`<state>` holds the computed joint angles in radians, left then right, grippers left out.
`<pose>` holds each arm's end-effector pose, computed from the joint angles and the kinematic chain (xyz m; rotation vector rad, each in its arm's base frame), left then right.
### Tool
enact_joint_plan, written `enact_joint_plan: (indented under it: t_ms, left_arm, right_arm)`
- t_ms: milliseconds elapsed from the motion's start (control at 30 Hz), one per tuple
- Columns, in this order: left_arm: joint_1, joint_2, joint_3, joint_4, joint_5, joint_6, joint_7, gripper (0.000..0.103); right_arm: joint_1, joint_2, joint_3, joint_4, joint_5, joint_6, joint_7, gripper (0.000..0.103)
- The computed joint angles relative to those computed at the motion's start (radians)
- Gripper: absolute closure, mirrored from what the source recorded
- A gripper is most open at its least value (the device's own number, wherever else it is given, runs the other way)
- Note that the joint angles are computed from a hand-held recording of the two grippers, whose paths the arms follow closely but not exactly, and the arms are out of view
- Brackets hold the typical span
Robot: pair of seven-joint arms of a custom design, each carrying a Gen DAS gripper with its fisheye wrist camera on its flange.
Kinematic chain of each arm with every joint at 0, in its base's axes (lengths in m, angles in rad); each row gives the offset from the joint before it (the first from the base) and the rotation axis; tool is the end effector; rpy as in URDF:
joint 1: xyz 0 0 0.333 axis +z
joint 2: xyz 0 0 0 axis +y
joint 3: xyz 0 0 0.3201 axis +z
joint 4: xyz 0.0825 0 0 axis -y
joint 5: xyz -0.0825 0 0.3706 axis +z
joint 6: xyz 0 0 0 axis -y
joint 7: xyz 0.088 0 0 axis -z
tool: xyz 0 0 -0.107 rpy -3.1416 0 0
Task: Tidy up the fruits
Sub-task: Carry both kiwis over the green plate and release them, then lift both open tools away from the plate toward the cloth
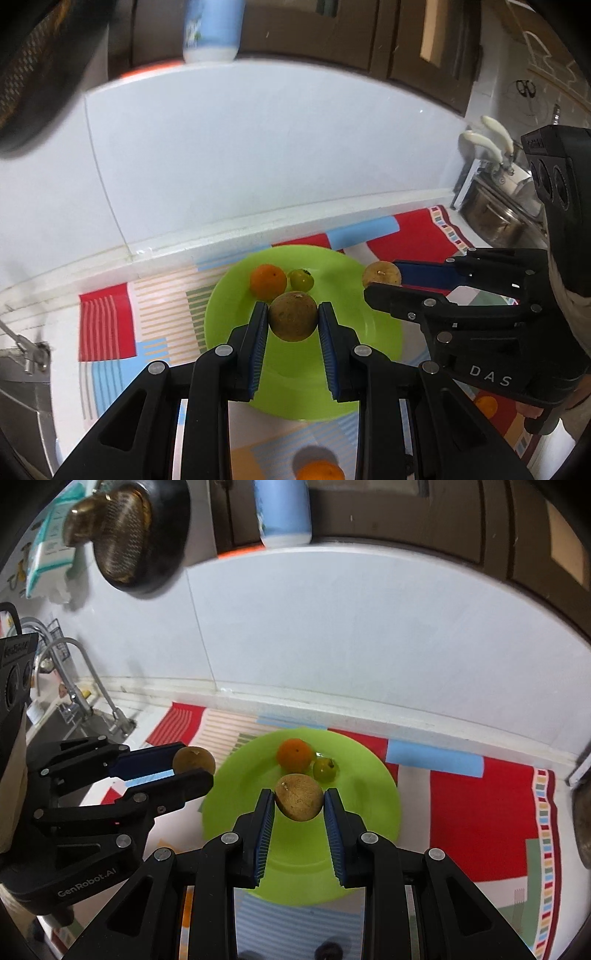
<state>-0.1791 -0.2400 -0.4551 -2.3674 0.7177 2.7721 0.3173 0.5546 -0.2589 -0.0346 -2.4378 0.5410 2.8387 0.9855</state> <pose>0.3763 -0.3247 0.4806 -1.8038 1.8075 -0.8531 0.4303 0.2146 0.4825 -2.1871 1.0997 -0.3035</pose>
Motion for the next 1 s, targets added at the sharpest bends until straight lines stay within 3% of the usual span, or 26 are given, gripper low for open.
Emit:
enact_joint_plan:
  t_ms: [100, 567, 733, 833, 1000]
  left_arm:
    - [-0.005, 0.047, 0.025, 0.012, -0.033, 0.019, 0.03, 0.075]
    - [-0.077, 0.198, 0.148, 0.056, -0.139, 0.047, 0.145, 0.075]
    - [-0.095, 0.224, 0.17, 0.08, -0.122, 0.033, 0.144, 0.075]
    - [-0.104, 0.227, 0.181, 0.08, -0.133, 0.039, 0.154, 0.065]
    - [-0.105, 0.187, 0.174, 0.066, -0.09, 0.013, 0.113, 0.064]
  right_arm:
    - [-0.013, 0.057, 0.0, 0.046, 0.001, -0.036, -0.002, 0.074]
    - [-0.16, 0.257, 0.119, 0.2, -0.053, -0.156, 0.053, 0.074]
    - [-0.185, 0.286, 0.145, 0.218, -0.063, -0.158, 0.07, 0.074]
    - [-0.193, 0.294, 0.154, 0.222, -0.073, -0.151, 0.082, 0.074]
    - [-0.199, 0.274, 0.159, 0.202, -0.069, -0.132, 0.091, 0.068]
